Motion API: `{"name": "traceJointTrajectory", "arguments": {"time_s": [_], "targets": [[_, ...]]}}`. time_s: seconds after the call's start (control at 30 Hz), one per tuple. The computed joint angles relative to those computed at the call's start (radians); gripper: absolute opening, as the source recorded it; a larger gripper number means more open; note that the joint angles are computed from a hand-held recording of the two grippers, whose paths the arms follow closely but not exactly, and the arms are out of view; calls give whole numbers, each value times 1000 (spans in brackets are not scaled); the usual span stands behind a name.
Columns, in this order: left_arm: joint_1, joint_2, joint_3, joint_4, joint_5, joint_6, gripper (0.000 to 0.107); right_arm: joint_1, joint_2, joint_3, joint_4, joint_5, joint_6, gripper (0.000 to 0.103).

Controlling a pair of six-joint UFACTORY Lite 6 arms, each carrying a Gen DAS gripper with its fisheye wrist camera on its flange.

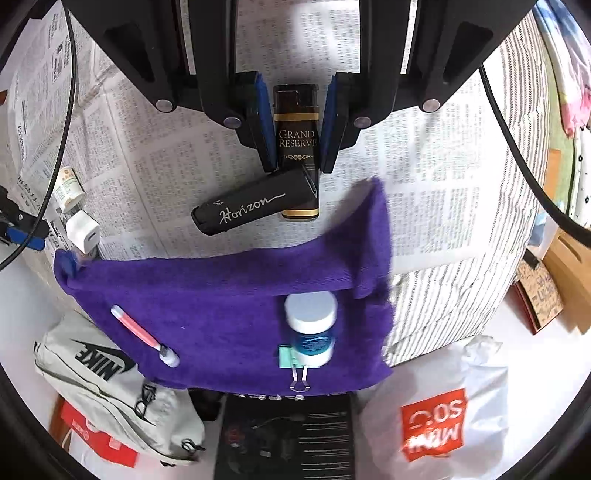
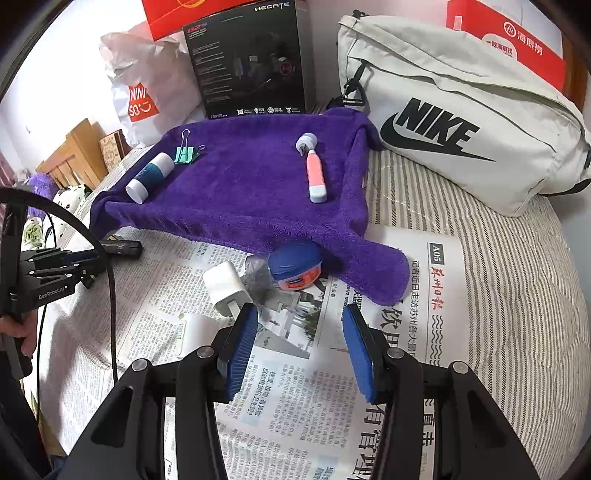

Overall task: Organize rigid objects
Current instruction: 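Grasp the black-and-gold tube with the left tool while the right tool moves to the blue-lidded jar, then grasp the blue-lidded jar with the right tool while the left tool holds the black-and-gold tube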

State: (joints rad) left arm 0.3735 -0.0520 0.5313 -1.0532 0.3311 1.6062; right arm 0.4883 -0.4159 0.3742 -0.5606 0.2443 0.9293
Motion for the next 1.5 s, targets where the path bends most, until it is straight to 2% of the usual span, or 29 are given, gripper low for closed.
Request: {"name": "traceJointTrajectory", "arguments": {"time_s": [0.13, 0.2, 0.3, 0.4, 0.57, 0.7, 0.93, 1.07, 1.17, 1.23, 1.33, 1.5], "targets": [[-10, 3, -10, -52, -37, 57, 25, 12, 10, 7, -24, 12, 27, 48], [-21, 8, -12, -89, -44, 82, 23, 11, 17, 12, -20, 11, 26, 48], [-25, -7, -7, -18, -36, 16, 22, 29, 28, 21, -49, 18, 60, 48], [-68, -62, -19, 32, 37, -32, 22, 41, 44, 32, -73, 19, 85, 48], [-194, -66, -47, 53, -19, -95, 23, 58, 73, 50, -89, 13, 109, 48], [-155, -46, -54, 0, -94, -38, 23, 65, 42, 41, -80, 35, 97, 48], [8, 8, -2, -17, -65, 27, 23, 38, 19, 22, -55, 25, 73, 48], [-32, -8, -34, -67, -20, 93, 23, 7, 57, 31, -6, -32, 32, 48], [-88, -39, -69, -96, 19, 102, 23, 2, 104, 50, -103, -60, 137, 48], [-102, -69, -91, -92, -30, 77, 23, -9, 138, 66, -172, -72, 209, 48], [-61, -57, -69, -48, -32, 43, 23, -38, 185, 84, -199, -108, 238, 48], [-14, -59, -70, -41, 5, 73, 23, -79, 239, 104, -425, -172, 484, 46]]}}
